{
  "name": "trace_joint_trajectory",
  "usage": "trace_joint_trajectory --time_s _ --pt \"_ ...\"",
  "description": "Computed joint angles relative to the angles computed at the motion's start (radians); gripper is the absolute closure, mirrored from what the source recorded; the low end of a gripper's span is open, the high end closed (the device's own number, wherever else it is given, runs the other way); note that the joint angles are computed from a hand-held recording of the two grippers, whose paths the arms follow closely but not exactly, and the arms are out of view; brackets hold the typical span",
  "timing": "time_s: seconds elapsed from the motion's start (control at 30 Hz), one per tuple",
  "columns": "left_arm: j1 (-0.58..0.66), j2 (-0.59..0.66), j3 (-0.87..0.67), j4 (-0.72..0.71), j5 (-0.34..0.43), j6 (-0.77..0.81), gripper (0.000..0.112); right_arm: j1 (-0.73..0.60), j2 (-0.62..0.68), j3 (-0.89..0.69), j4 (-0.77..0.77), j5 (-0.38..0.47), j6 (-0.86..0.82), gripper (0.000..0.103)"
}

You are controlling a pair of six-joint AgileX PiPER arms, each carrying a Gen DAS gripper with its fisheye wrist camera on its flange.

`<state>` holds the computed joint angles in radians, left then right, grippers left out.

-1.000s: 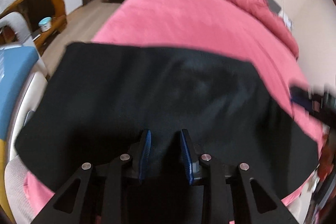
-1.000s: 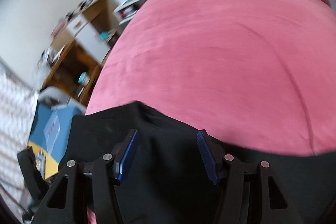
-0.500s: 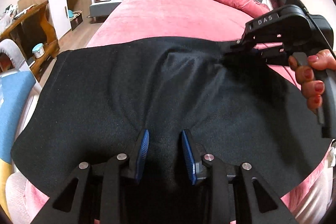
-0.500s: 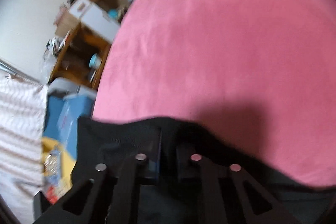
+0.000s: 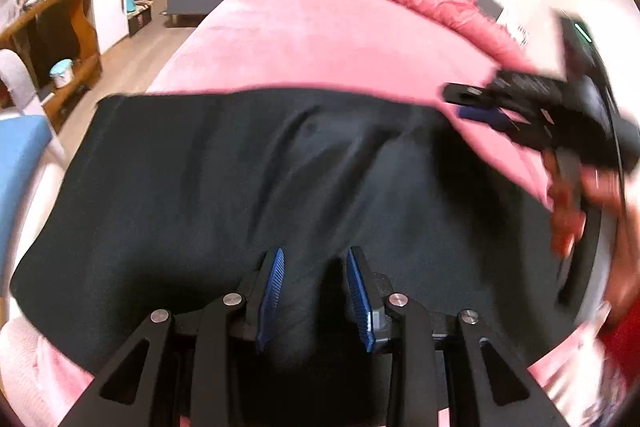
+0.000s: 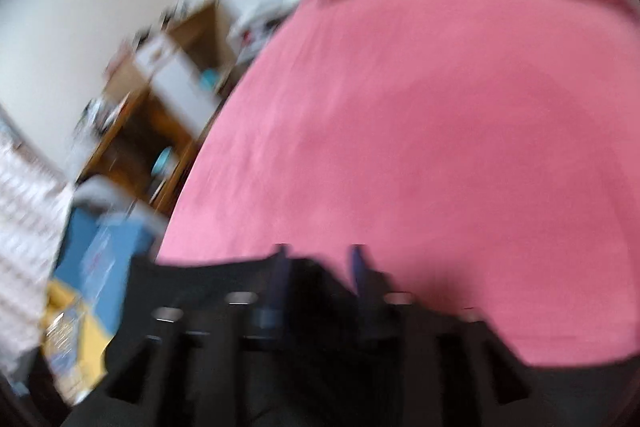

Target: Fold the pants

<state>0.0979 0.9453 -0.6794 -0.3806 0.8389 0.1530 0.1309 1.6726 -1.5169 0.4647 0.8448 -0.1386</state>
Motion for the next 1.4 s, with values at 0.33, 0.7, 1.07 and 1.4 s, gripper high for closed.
trace_joint_trajectory --time_s 0.33,0.7,1.07,1.4 --pt "-0.357 0.268 -0.213 0.157 -0.132 -0.234 0.079 -0.224 -0.338 0.352 0.004 0.023 -0.146 0.08" --pt "-0.469 0.551 -0.378 0.468 -0.233 -0.423 0.077 -0.282 -0.239 0.402 -0.061 -0.049 -0.156 0.084" --pt "-0.42 0.432 -0.195 0.359 -0.372 -0.304 0.074 -0.339 -0.315 0.443 0.013 -0.041 -0.194 0.071" --pt "-0.703 0.153 0.034 0.777 -0.249 -0.846 0.062 -0.796 -0.388 0.437 0.064 0.211 -0.416 0.059"
